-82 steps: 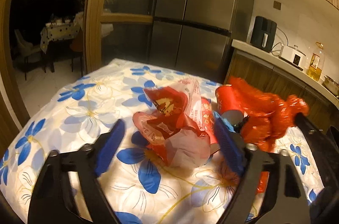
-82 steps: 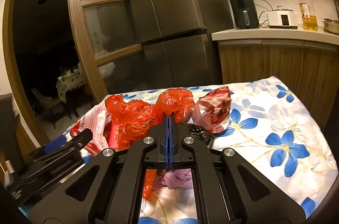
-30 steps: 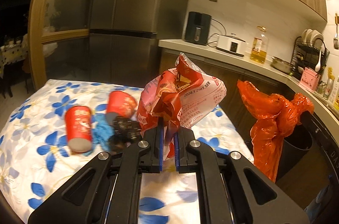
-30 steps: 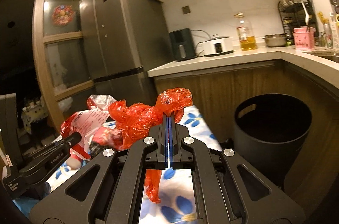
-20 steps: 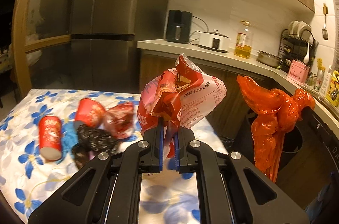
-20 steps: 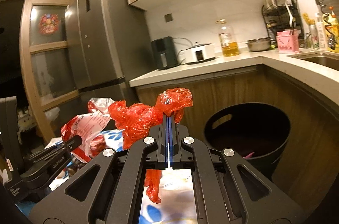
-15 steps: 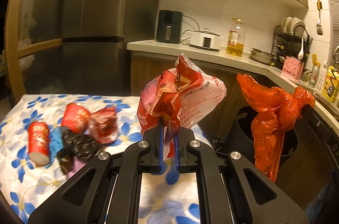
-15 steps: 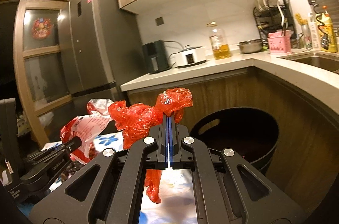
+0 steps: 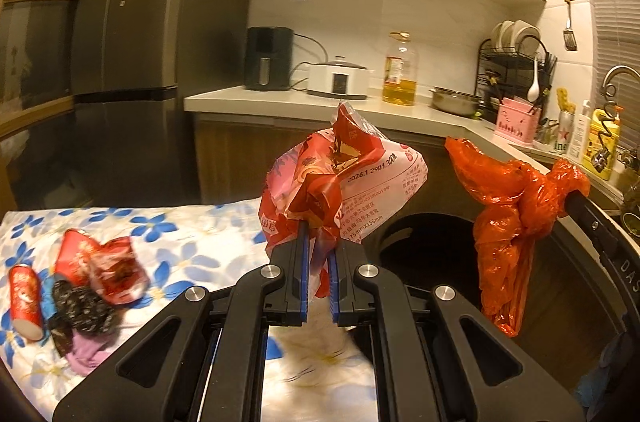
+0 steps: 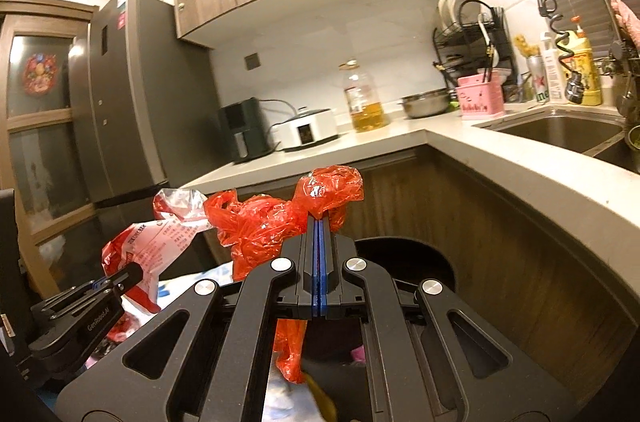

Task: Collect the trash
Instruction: 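Carry both red bags over the black bin with both grippers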

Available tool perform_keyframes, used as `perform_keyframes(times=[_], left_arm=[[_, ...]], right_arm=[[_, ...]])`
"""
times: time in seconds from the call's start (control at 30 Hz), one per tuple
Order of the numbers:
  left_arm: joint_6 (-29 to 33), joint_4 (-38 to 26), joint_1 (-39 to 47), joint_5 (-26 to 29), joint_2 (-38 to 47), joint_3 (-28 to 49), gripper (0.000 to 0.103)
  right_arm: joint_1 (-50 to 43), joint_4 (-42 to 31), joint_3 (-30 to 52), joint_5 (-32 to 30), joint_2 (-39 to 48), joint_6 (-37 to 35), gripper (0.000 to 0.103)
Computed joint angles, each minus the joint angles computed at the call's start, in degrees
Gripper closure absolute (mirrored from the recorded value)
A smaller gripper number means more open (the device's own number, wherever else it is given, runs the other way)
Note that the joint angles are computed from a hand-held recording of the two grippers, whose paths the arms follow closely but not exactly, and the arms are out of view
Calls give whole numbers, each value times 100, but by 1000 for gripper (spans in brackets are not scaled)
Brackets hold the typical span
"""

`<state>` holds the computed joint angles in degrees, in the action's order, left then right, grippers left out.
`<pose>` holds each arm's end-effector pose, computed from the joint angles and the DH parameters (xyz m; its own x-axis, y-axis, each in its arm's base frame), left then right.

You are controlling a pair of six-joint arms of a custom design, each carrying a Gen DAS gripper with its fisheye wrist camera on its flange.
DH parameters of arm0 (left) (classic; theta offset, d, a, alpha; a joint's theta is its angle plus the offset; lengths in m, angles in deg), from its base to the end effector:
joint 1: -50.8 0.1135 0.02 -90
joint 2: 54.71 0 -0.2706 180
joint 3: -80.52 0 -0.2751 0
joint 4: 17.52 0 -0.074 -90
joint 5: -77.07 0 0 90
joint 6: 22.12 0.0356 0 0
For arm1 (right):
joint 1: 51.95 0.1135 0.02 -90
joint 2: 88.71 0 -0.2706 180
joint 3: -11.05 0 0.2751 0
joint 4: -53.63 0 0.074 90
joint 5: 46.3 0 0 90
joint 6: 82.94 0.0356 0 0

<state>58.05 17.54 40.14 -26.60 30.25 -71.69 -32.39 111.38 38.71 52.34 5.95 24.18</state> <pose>0.2433 -0.0372 0.1110 -0.3584 -0.1013 -0.9280 -0.0981 0.9927 -0.0705 0.2442 0.0811 0.1124 -0.2011 0.2374 -0.9504 -0.1382 0.9536 0.2675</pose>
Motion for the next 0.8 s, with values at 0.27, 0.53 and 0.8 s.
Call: perform_keyframes(times=[0.27, 0.53, 0.8], left_arm=[[-87, -20, -387, -57, 614, 631, 95], [-210, -82, -513, 141, 1180, 1172, 95], [-190, -95, -681, 197, 1581, 1535, 95]], right_arm=[[-460, -213, 347, -120, 225, -18, 103], [-738, -343, 640, -118, 514, 16, 103], [-790, -465, 854, -79, 669, -96, 103]])
